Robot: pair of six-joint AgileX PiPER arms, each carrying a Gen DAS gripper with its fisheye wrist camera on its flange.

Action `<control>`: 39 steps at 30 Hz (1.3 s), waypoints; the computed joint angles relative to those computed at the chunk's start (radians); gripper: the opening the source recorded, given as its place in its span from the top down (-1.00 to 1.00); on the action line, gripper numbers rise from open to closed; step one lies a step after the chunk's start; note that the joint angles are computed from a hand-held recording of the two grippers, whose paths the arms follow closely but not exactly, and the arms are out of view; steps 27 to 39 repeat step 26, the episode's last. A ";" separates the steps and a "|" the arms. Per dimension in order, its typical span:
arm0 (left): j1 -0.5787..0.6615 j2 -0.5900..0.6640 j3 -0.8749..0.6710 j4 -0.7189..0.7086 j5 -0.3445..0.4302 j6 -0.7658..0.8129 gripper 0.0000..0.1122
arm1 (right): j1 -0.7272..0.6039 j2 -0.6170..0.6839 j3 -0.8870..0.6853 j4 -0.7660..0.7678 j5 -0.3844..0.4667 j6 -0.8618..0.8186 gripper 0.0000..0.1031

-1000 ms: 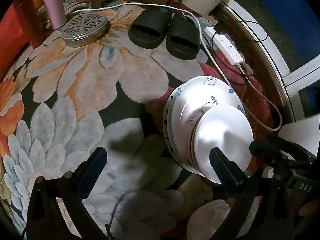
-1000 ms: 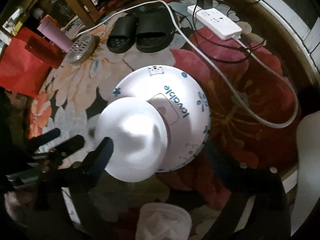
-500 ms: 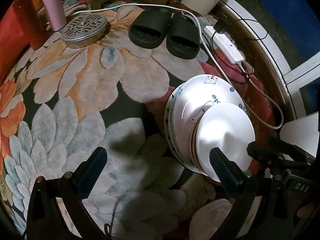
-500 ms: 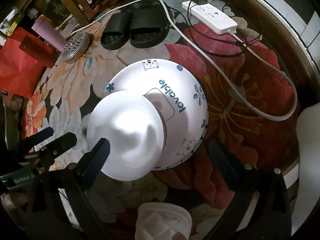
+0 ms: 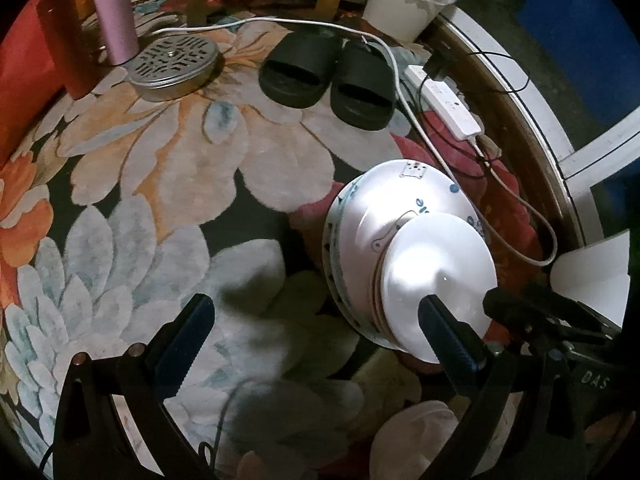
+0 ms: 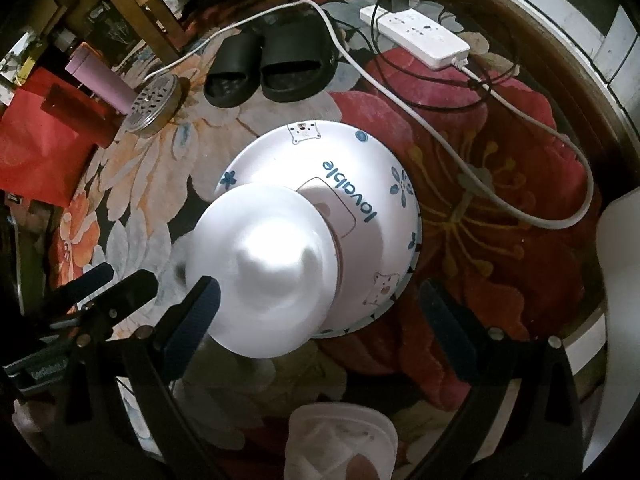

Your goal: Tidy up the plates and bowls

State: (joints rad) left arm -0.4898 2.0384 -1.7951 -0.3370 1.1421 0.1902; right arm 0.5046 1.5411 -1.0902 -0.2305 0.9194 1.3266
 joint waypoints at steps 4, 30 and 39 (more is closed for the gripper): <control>0.010 0.007 -0.010 -0.006 0.023 -0.015 -0.81 | 0.014 0.001 -0.007 -0.013 0.007 0.012 -0.95; 0.008 -0.045 0.050 0.062 -0.015 -0.001 -0.76 | 0.052 0.013 -0.036 -0.060 0.034 0.054 -0.95; 0.008 -0.045 0.050 0.062 -0.015 -0.001 -0.76 | 0.052 0.013 -0.036 -0.060 0.034 0.054 -0.95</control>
